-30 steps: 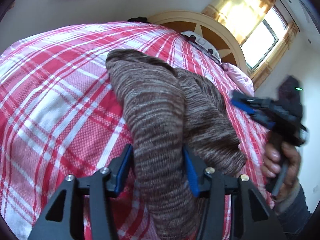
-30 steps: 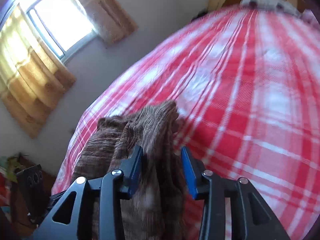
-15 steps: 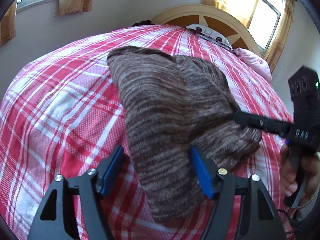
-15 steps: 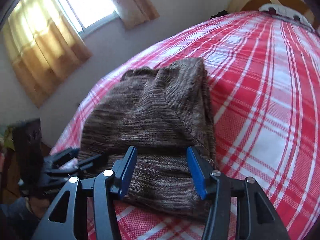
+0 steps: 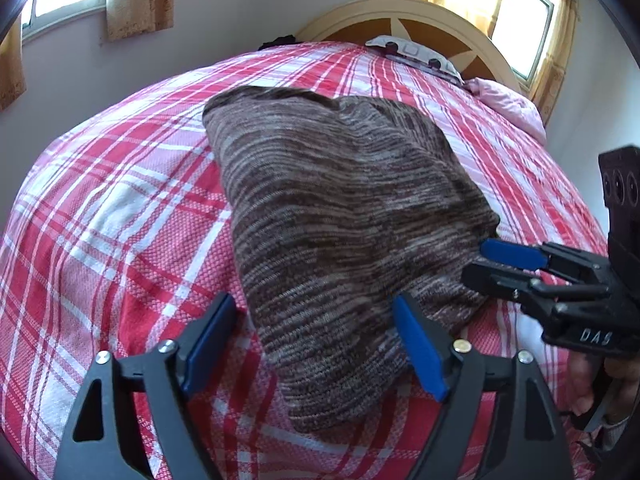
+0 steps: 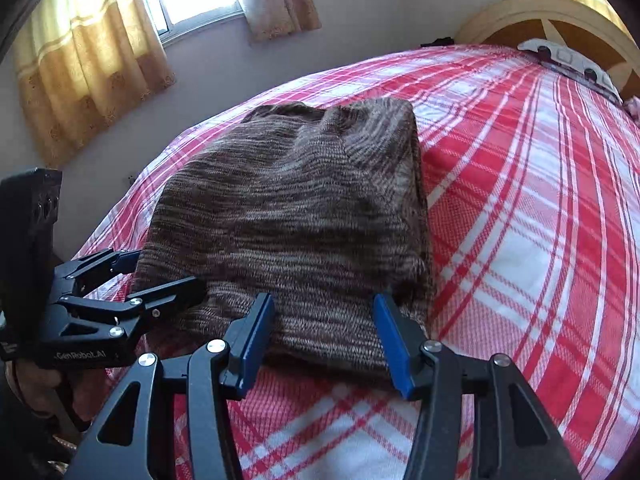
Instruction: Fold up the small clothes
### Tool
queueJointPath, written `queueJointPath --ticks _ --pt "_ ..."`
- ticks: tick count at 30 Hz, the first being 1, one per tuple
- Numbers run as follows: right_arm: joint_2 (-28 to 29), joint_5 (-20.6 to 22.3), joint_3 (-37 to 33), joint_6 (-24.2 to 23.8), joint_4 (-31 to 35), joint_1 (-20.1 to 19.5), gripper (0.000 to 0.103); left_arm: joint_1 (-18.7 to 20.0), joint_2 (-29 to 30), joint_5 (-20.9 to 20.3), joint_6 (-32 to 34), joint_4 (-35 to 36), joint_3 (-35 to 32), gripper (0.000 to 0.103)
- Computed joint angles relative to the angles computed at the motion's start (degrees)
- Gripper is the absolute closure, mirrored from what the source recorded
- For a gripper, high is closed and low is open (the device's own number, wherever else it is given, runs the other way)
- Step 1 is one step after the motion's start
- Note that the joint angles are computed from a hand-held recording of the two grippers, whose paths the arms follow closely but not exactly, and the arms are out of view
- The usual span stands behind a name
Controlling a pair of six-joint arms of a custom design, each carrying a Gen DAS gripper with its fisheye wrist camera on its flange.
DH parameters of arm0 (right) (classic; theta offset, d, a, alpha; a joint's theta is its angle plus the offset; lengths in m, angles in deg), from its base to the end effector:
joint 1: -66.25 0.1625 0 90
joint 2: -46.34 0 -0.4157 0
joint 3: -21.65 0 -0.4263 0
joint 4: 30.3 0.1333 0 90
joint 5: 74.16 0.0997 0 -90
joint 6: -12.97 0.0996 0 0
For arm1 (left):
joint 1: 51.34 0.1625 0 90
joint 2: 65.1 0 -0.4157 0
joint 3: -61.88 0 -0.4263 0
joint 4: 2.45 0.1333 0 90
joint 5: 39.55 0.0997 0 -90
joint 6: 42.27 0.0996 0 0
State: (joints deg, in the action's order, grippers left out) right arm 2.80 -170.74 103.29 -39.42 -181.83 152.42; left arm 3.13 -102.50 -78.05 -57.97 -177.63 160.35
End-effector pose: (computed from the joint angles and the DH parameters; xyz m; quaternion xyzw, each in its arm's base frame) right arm 0.0703 -0.7741 0.1347 0.3913 -0.8959 0.1523 0.1451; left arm -0.2074 -0.6540 0.0260 0.0623 0.8833 -0.3533 0.3018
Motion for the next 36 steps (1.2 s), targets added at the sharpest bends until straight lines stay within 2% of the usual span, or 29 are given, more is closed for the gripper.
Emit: queueJointPath --ticks 6,11,15,17,19,21,26,33,36 --pt "0.2 0.1 -0.5 0.7 0.5 -0.2 0.05 -0.3 0.4 0.9 0.7 -0.7 0.2 0.016" --pt "-1.4 -1.2 2.3 0.2 -1.9 0.0 0.05 -0.9 -0.6 1.6 -0.2 -0.1 1.8 0.016" --pt "-3.6 -0.9 4.7 1.6 -2.8 0.0 0.05 -1.7 -2.6 2.7 -2.7 0.6 4.1 0.016" --pt "-5.4 0.0 7.3 1.4 -5.7 -0.1 0.05 -2.3 -3.1 4.2 -3.4 0.4 4.7 0.014" --pt "-6.9 0.6 9.8 1.1 -9.1 0.0 0.048 -3.5 -3.4 7.5 -3.4 -0.8 5.4 0.011" --pt "-8.7 1.4 12.7 0.6 -13.7 0.1 0.048 -4.7 -3.2 9.8 0.0 -6.1 6.5 0.003" --pt "-13.1 4.2 18.0 0.9 -21.6 0.5 0.048 -7.5 -2.4 13.0 8.7 -16.1 7.5 0.002" --pt "-16.6 7.2 21.4 3.2 -26.4 0.7 0.047 -9.6 -1.7 13.2 14.9 -21.4 6.2 0.002" --pt "-18.0 8.0 22.8 3.3 -27.6 0.7 0.045 -10.4 -1.9 13.4 15.4 -22.2 6.4 0.001"
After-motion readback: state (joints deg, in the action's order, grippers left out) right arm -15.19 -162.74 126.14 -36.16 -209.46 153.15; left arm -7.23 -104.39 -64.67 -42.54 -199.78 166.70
